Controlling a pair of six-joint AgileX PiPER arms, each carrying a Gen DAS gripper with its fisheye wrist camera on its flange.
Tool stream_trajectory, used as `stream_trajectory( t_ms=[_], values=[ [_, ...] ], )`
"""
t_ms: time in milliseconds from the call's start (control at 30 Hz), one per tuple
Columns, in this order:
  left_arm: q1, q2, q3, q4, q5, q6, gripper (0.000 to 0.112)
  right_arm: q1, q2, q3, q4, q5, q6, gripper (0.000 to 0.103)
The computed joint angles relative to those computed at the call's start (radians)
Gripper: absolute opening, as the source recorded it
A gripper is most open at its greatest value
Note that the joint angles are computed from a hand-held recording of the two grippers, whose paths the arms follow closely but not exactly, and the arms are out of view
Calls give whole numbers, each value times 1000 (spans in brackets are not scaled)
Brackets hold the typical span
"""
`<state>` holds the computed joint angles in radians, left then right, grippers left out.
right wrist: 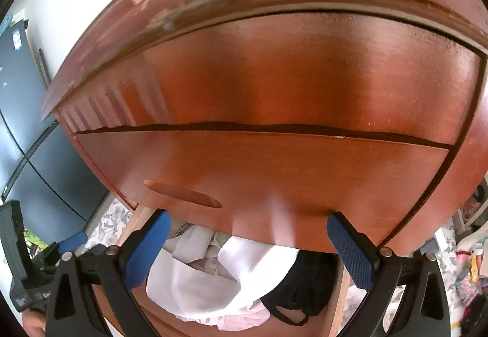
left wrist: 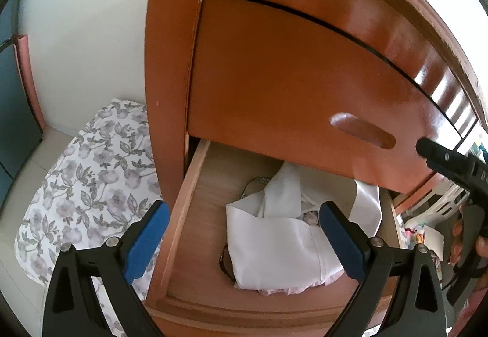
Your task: Take underwear out of drawer
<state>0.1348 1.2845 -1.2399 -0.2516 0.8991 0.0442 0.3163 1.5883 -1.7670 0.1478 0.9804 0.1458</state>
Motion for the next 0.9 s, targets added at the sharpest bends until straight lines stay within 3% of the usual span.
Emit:
stream_trajectory(
  t_ms=[133, 300, 667, 900],
  values=[
    [-8, 4, -9, 10, 25, 4, 98, -17, 10, -27, 18, 30, 2, 103],
    [-45, 10, -33, -5, 61, 32, 98, 1, -16, 37, -7, -29, 14, 103],
    [-306, 81, -62, 73, 90, -20, 98, -6, -141, 201, -48, 91, 18, 103],
    [-418, 160, -94, 162, 101, -76, 98, -83, -239, 324, -17, 87, -10, 103]
  ],
)
